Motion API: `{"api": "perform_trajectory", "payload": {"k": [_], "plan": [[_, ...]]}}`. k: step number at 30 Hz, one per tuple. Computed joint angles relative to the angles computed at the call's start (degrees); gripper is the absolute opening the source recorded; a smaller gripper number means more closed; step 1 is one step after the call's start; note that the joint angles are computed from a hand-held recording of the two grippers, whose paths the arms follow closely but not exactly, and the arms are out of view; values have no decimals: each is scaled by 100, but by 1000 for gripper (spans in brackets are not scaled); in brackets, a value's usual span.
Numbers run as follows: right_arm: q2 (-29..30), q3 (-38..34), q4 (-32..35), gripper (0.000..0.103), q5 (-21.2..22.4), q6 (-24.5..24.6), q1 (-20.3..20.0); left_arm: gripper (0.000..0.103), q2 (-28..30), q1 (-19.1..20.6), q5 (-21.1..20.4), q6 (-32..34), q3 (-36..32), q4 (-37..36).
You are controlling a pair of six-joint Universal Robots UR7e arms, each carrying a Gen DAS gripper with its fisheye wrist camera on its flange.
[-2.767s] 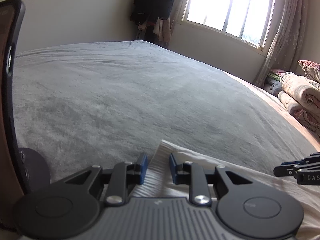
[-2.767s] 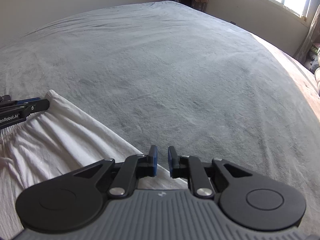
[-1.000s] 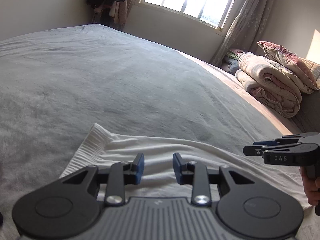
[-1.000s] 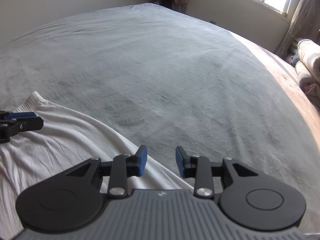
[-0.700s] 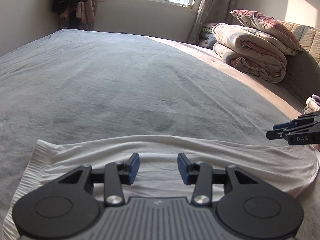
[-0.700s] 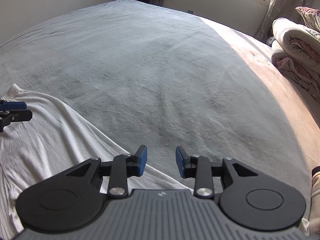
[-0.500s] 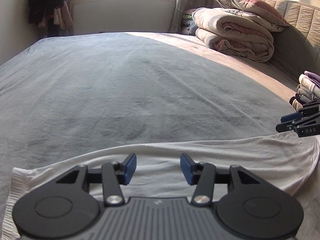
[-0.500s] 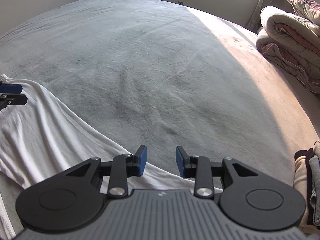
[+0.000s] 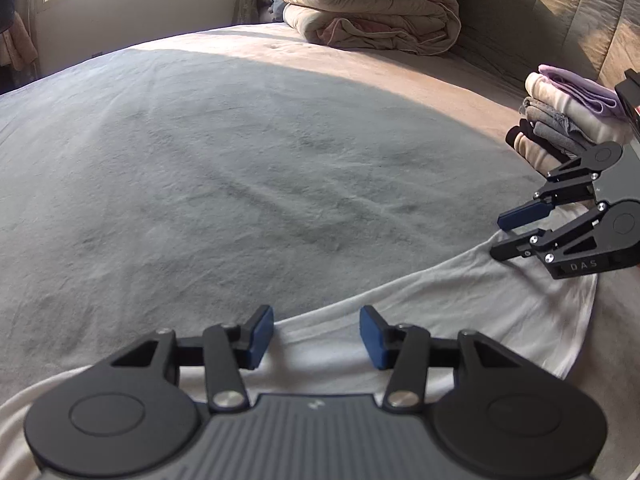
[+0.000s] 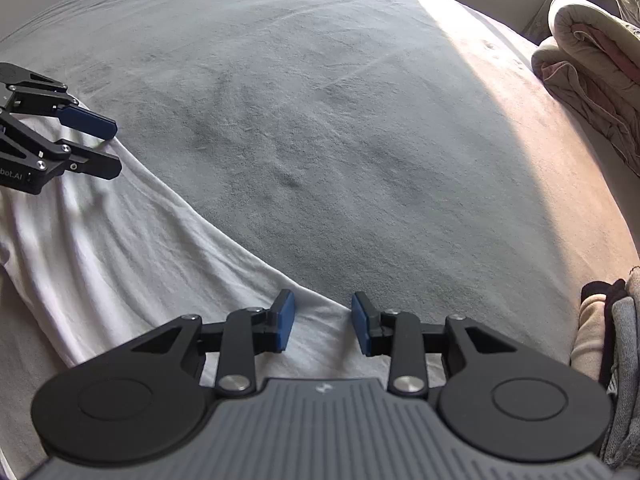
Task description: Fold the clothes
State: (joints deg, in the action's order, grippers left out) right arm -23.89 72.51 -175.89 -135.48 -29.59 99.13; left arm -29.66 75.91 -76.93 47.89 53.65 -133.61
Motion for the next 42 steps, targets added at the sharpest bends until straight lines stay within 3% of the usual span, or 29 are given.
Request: {"api": "perform_trajectory", "payload": {"k": [3, 4, 6, 7, 8, 15, 21, 27, 29, 31, 34, 38, 42], "plan": [[-88, 75, 136, 36, 127, 62, -36, 42, -5, -57, 77, 176, 114, -55], [-115, 114, 132, 34, 170, 85, -47, 33, -12, -68, 62, 184, 118, 14], [-160, 192, 98, 24, 252, 112, -66, 15, -13, -75, -4, 124, 102, 164], [-165, 225, 46, 6, 285, 98, -70, 0, -9, -75, -52, 78, 81, 255], [-154, 253, -58, 1, 291, 51, -68, 0, -14, -74, -72, 34, 97, 240], [98, 208, -1399, 0, 85, -542, -29, 0, -60, -43, -309, -11, 449, -719], [405, -244, -1774, 0, -53, -756, -50, 0, 25, -60, -275, -121, 675, -1632], [600, -466, -1664, 4, -286, -523, -56, 2, 64, -127, 65, -16, 904, -1990], [524, -380, -1622, 22, -412, -423, -19, 9, -1, -133, 9, -128, 895, -1776], [373, -194, -1599, 26, -502, -458, -5, 17, -71, -144, -13, -99, 954, -1676], [3, 183, -1344, 26, -781, -484, -17, 21, -192, -150, -43, -18, 1111, -1648], [-406, 494, -518, 26, -1433, -133, -33, 26, -330, -148, -141, -87, 1274, -1559], [-395, 461, -62, 26, -2035, -98, -78, 30, -475, -151, -249, -214, 1460, -1506]]}}
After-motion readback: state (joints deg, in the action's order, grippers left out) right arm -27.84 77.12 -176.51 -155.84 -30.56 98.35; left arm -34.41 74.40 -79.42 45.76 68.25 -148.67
